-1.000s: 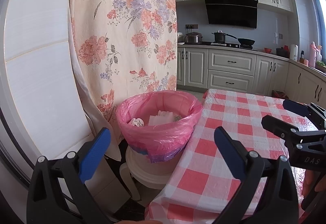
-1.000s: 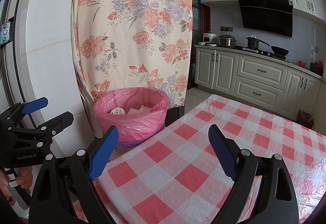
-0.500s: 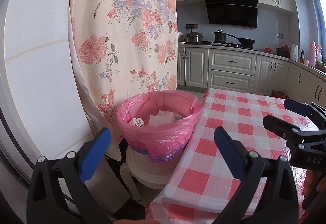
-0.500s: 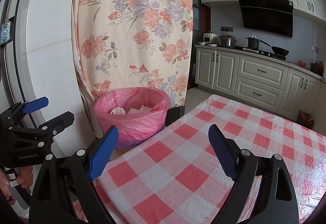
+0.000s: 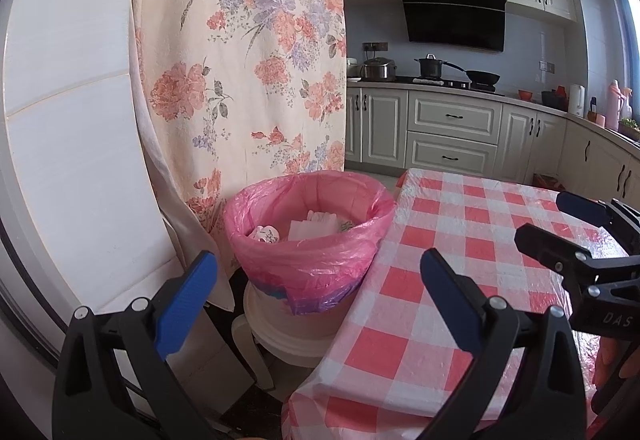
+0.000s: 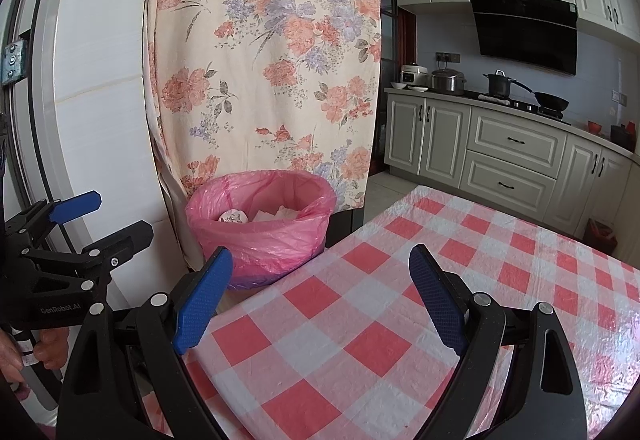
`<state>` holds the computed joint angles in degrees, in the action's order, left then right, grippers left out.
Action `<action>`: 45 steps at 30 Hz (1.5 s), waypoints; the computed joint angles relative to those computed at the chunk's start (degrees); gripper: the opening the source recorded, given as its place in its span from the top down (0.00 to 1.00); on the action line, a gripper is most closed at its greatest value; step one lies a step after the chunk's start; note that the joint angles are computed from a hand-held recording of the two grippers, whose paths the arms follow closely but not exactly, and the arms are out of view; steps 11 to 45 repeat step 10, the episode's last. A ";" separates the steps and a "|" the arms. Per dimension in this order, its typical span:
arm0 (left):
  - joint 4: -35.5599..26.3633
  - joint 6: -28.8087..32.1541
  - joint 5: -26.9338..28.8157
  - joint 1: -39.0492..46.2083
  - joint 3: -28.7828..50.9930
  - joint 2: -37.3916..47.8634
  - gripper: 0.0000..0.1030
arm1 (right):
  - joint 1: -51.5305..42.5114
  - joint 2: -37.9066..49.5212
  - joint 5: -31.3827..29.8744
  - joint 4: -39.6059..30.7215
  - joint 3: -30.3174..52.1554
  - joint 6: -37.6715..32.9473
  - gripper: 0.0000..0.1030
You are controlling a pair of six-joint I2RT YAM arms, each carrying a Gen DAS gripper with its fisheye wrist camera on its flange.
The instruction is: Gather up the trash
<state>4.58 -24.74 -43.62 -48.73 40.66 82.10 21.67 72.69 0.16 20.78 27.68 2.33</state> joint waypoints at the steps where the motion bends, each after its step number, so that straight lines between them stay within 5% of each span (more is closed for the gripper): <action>1: 0.14 0.18 0.00 -0.02 -0.03 0.07 0.05 | 0.00 0.05 -0.02 0.07 -0.02 -0.02 0.18; 45: 0.65 0.13 -0.44 -0.34 0.12 0.62 0.05 | 0.05 0.39 -0.08 0.32 0.01 0.06 0.18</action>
